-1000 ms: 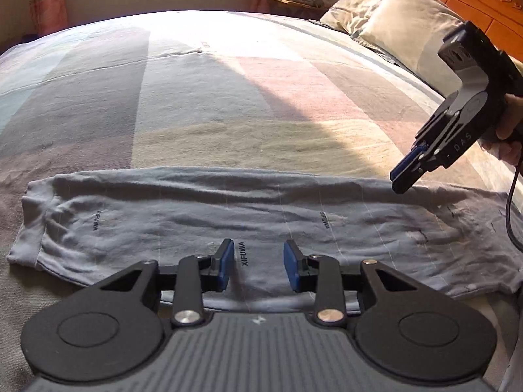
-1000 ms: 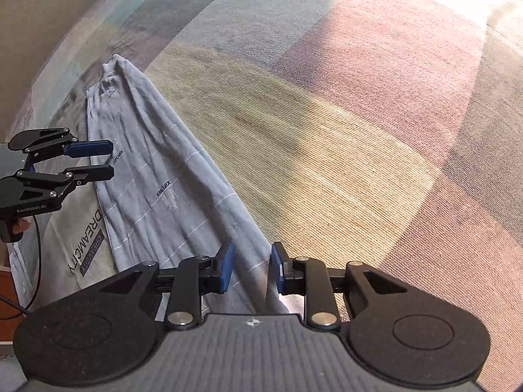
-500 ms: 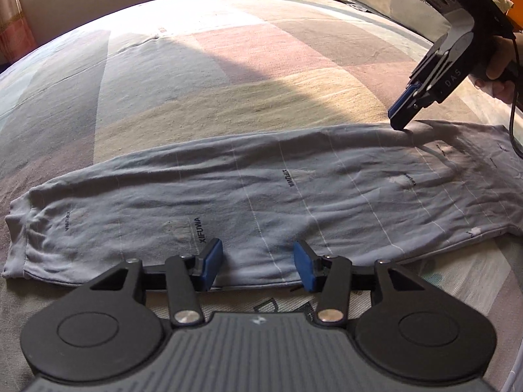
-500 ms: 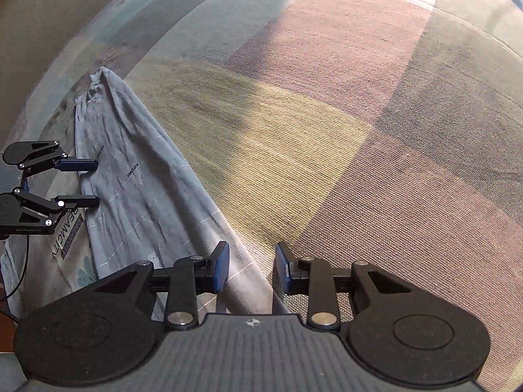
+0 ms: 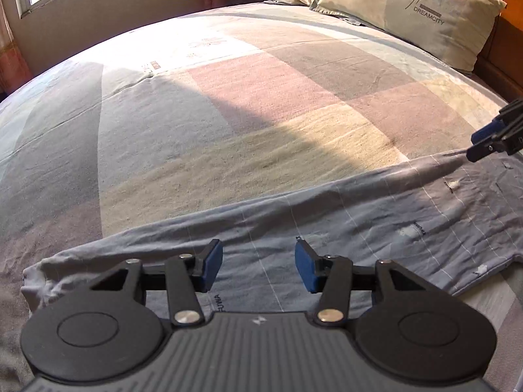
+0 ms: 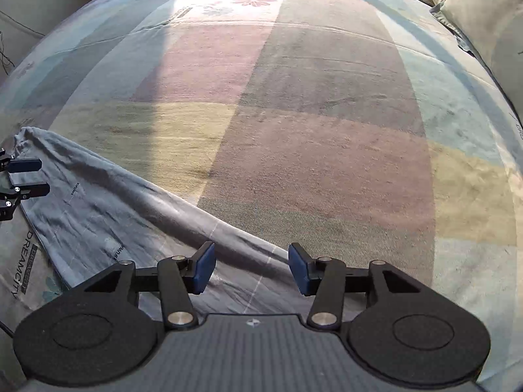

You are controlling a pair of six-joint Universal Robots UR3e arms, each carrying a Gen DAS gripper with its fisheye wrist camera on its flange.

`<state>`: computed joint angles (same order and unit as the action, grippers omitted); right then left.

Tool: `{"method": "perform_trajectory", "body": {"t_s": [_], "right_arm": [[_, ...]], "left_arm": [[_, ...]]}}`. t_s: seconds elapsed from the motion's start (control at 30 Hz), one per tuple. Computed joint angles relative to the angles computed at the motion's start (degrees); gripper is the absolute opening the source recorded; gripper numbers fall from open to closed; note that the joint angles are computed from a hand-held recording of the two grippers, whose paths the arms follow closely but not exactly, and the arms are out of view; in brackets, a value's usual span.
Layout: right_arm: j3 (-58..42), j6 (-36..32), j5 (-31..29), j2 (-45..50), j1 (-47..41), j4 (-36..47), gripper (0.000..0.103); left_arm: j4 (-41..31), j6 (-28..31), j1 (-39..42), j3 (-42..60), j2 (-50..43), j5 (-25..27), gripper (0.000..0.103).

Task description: Fold clothes

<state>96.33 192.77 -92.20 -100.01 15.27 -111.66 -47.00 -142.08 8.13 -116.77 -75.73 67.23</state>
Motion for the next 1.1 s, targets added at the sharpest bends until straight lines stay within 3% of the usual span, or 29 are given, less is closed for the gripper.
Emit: {"method": "perform_trajectory", "body": {"t_s": [0.1, 0.17, 0.23, 0.3, 0.37, 0.47, 0.57, 0.67, 0.8, 0.87, 0.97, 1.1], "right_arm": [[9.8, 8.7, -3.3, -5.8, -0.2, -2.3, 0.054], [15.5, 11.4, -2.9, -6.9, -1.7, -8.0, 0.056], [16.5, 10.7, -4.7, -4.8, -1.0, -13.6, 0.066], [14.6, 8.3, -6.5, -1.1, -0.2, -16.0, 0.069], [12.6, 7.4, -6.6, -1.0, -0.2, -14.0, 0.069], [11.1, 13.2, -11.2, -7.3, 4.2, -6.2, 0.069], [7.1, 28.7, -15.9, -12.3, 14.2, 7.6, 0.073], [2.9, 44.8, -18.2, -10.1, 27.1, 16.4, 0.073], [8.3, 52.3, -14.8, -7.3, 34.0, 7.1, 0.073], [10.6, 52.5, -13.3, -5.2, 35.0, 0.5, 0.095], [12.2, 49.4, -10.0, -7.0, 34.4, -4.4, 0.090], [8.9, 54.4, -16.5, -11.1, 39.1, 5.0, 0.091]], "left_arm": [[6.0, -1.5, -2.3, 1.3, -7.3, 4.1, 0.050], [8.2, 1.0, -0.2, 0.5, -8.7, 1.7, 0.056], [8.3, 0.7, 0.2, 2.4, -10.2, 2.4, 0.057], [6.7, -0.8, -0.8, 5.2, -11.3, 4.6, 0.057], [5.3, -1.7, -2.6, 6.8, -10.6, 7.3, 0.053], [0.9, 0.2, -3.2, 5.0, -4.6, 3.8, 0.055], [-3.0, 0.0, -4.7, 2.5, 0.8, 2.0, 0.059], [-6.0, -1.7, -7.2, 0.2, 4.8, 1.9, 0.059], [-9.6, -4.1, -10.9, -0.5, 7.2, 3.0, 0.059], [-10.5, -4.9, -13.3, 0.4, 7.1, 4.6, 0.059], [-12.4, -5.9, -16.7, 3.1, 6.1, 5.9, 0.059], [-10.5, -8.5, -23.8, 7.0, 1.7, 5.2, 0.064]]}}
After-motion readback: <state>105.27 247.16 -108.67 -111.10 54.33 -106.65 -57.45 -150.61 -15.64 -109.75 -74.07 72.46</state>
